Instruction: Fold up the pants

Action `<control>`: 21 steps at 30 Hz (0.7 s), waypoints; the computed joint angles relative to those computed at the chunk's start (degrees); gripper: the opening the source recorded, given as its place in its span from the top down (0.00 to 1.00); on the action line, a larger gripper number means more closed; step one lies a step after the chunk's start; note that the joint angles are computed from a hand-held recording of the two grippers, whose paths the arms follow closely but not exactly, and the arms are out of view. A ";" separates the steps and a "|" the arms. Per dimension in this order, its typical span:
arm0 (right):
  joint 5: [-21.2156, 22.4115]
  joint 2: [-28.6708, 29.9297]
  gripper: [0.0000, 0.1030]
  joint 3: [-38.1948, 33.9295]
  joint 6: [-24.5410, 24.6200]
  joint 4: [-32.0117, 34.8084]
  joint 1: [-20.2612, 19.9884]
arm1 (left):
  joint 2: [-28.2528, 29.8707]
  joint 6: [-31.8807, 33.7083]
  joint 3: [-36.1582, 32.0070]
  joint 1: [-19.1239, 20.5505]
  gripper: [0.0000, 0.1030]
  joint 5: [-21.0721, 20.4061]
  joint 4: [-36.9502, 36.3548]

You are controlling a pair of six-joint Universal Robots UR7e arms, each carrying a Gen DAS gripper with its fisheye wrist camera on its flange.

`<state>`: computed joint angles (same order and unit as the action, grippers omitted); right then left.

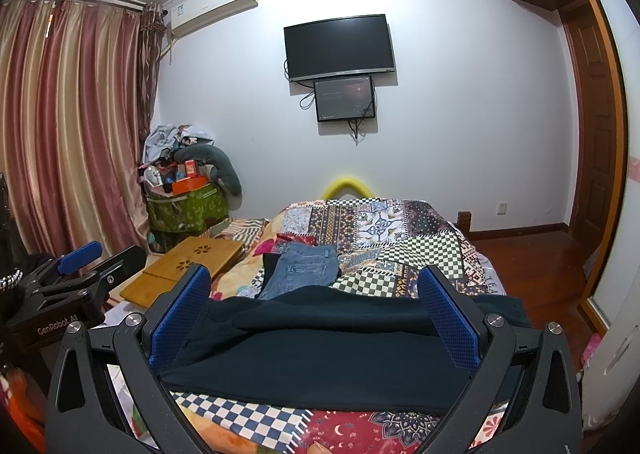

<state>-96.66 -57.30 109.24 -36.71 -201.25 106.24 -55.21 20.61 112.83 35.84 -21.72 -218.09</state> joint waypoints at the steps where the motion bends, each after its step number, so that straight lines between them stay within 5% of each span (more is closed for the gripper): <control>1: -0.03 -0.01 0.00 0.06 0.01 -0.04 0.02 | 0.05 -0.03 -0.10 0.05 0.00 0.04 0.04; 12: -0.38 0.98 0.00 -1.55 0.39 1.84 -0.69 | -0.35 -1.13 -1.31 2.28 0.00 -1.85 3.85; 21: -2.79 4.48 0.00 -6.58 1.17 5.89 -1.82 | -0.23 -6.45 -5.73 8.39 0.00 -4.31 14.06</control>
